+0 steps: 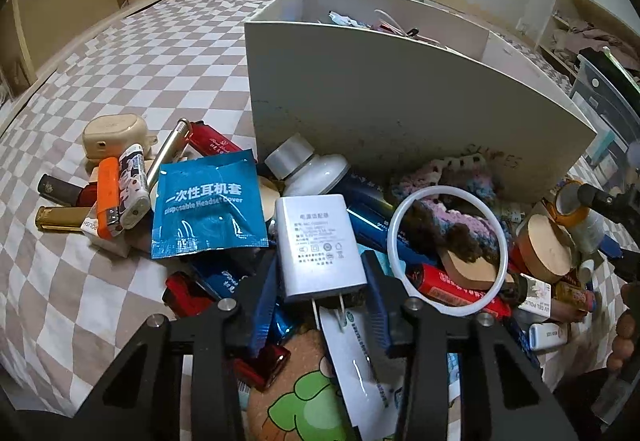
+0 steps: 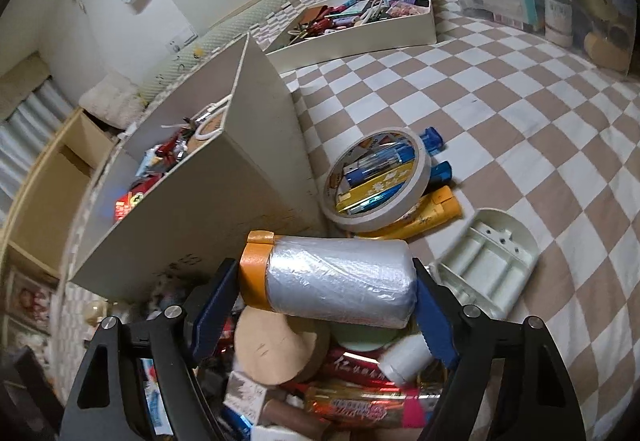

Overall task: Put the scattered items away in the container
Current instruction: 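Grasp the silver foil-wrapped roll with the right gripper while the left gripper grasps the white charger, then carry the foil roll and white charger into the white box and release both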

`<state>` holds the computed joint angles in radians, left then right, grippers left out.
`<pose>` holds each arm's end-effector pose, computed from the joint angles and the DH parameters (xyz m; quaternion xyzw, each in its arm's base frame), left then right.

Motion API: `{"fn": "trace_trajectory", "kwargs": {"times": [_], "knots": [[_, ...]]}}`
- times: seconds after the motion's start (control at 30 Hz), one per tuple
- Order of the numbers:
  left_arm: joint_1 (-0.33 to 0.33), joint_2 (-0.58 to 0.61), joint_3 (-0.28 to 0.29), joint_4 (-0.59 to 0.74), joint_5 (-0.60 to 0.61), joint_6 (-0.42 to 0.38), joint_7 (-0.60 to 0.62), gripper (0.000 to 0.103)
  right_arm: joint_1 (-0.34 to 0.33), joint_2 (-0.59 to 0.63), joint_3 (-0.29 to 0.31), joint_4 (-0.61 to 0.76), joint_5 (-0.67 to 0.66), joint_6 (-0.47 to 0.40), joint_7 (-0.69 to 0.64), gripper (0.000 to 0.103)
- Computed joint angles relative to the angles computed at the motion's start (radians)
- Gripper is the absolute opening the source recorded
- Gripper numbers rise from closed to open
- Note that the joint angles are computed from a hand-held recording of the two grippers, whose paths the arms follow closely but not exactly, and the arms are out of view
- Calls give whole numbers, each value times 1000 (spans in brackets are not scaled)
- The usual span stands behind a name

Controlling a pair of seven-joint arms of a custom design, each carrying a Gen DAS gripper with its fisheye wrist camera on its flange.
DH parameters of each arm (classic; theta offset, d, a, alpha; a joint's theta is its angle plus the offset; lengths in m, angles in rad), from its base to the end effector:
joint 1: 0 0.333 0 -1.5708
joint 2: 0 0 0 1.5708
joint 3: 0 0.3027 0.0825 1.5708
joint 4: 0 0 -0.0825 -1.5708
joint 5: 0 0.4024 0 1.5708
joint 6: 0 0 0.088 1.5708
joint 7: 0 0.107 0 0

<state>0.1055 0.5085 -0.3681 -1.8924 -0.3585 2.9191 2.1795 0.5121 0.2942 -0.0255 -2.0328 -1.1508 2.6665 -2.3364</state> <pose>0.6666 -0.1355 0.2805 -0.5071 0.8073 -0.2792 0.1150 0.5377 0.3152 0.2983 -0.2994 0.8841 -0.1791 0.3108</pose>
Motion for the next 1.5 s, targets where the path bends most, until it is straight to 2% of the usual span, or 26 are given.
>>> {"fn": "trace_trajectory", "kwargs": {"times": [0.17,0.43,0.7,0.73,0.8,0.83,1.07,1.33,1.5], "knots": [[34,-29,-38,-39,-39,17,34,40,11,-12,-2,-9,-88,55,84,82],[106,-72,-102,-89,-157,3,158,40,26,4,21,24,-92,71,48,82],[161,-141,-149,-126,-390,-78,377,38,66,32,15,55,-121,127,65,82],[166,-151,-153,-124,-424,-96,404,37,72,35,13,60,-132,139,73,82],[175,-173,-159,-126,-494,-121,458,24,82,41,8,76,-165,165,96,82],[176,-184,-159,-126,-524,-130,483,23,86,42,5,85,-183,175,105,82],[131,-206,-112,-69,-641,-189,566,23,83,16,4,135,-333,178,154,82],[60,-213,-31,-12,-721,-243,617,23,15,-50,43,151,-438,115,149,82],[3,-200,14,70,-765,-261,637,23,-31,-75,56,168,-512,95,186,82]]}}
